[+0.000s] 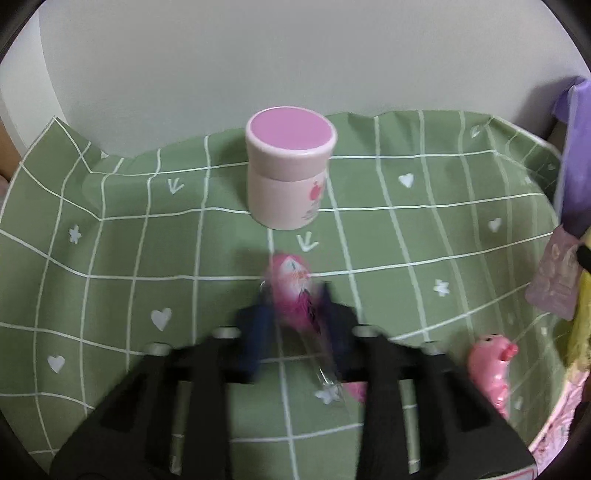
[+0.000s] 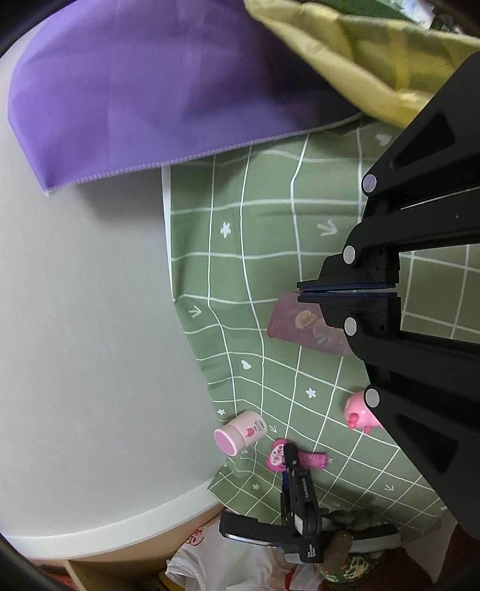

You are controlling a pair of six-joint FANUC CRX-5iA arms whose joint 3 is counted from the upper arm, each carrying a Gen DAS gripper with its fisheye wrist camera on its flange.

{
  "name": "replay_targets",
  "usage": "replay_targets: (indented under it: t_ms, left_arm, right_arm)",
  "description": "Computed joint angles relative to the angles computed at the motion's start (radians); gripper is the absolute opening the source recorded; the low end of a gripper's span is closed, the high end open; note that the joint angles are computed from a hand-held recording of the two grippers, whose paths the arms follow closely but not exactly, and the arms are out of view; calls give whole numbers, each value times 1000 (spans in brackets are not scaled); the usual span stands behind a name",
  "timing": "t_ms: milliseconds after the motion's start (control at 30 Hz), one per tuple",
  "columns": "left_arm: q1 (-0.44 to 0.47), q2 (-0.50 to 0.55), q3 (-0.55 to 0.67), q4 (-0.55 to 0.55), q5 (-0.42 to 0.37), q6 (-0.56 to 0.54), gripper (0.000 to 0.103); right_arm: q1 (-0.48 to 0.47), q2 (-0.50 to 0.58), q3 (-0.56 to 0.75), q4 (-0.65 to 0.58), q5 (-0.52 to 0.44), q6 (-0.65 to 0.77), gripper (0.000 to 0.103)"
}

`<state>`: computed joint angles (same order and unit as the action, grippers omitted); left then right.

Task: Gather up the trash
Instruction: 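Carry the lollipop wrapper and purple packet over the yellow trash bag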

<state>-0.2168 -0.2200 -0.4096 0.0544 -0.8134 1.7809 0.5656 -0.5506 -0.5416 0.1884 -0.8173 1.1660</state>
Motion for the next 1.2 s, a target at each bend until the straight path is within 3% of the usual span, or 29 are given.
replay_targets:
  t_ms: [200, 533, 767, 967, 1200]
  left_arm:
    - [-2, -55, -38, 77, 63, -80, 13]
    - [-90, -45, 33, 183, 146, -185, 13]
    - [-192, 47, 137, 408, 246, -390, 13]
    - [-297, 157, 262, 555, 270, -548, 13]
    - [-417, 295, 428, 649, 249, -671, 13]
  right_arm:
    - [14, -50, -25, 66, -18, -61, 4]
    - [-5, -142, -50, 178, -54, -145, 4]
    - [-55, -233, -40, 294, -83, -202, 4]
    - [-165, -291, -24, 343, -95, -196, 4]
    - [-404, -284, 15, 251, -65, -61, 4]
